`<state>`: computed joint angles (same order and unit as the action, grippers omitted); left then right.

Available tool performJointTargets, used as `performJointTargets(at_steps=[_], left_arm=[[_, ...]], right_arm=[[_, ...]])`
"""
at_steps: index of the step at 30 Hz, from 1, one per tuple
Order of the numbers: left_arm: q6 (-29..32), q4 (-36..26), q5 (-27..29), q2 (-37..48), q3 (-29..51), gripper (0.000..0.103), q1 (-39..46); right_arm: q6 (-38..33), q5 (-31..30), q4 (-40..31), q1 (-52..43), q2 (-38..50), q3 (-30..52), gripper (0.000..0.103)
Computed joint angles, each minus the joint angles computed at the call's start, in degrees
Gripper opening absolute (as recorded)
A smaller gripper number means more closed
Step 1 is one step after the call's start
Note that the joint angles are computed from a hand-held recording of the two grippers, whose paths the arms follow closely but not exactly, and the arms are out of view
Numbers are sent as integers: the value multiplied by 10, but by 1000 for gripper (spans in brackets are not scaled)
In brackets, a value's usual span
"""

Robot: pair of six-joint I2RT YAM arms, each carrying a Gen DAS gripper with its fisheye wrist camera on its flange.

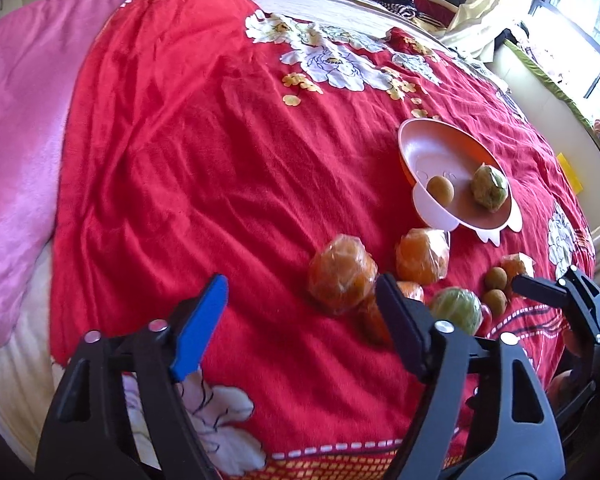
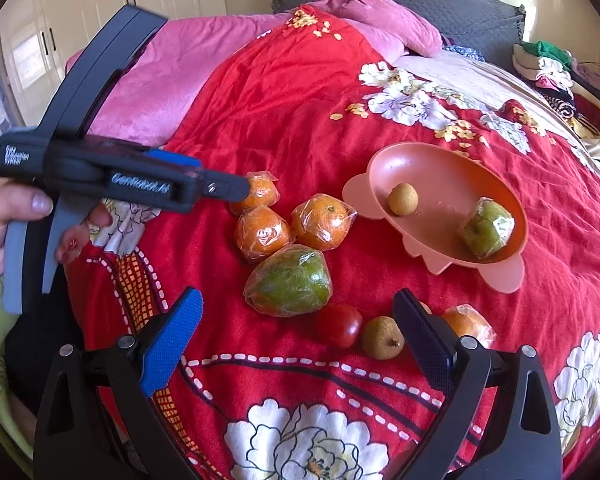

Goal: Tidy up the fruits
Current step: 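Close the left gripper on a wrapped mandarin while the right grasps another green wrapped fruit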

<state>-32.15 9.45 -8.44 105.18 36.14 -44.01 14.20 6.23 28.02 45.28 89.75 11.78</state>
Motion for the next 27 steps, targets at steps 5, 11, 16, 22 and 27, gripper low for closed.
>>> performJointTargets(at_steps=[5,11,16,22,27], left_arm=[[17,14,47,26,19,57,20],[29,20,87,59,44,50,29],[38,16,102,76,63,44,32],[46,2,104,92,86,43,30],[49,-4,104,101,98,43,30]], right_arm=[[-15,-10,14,-7,34,16,95],[-30,-19,24,-15,59,28,95],[-44,-24,21,-22,83,43,84],[-64,-36,20,-29,115,62,74],[-77,-43,25,-29,150,79,66]])
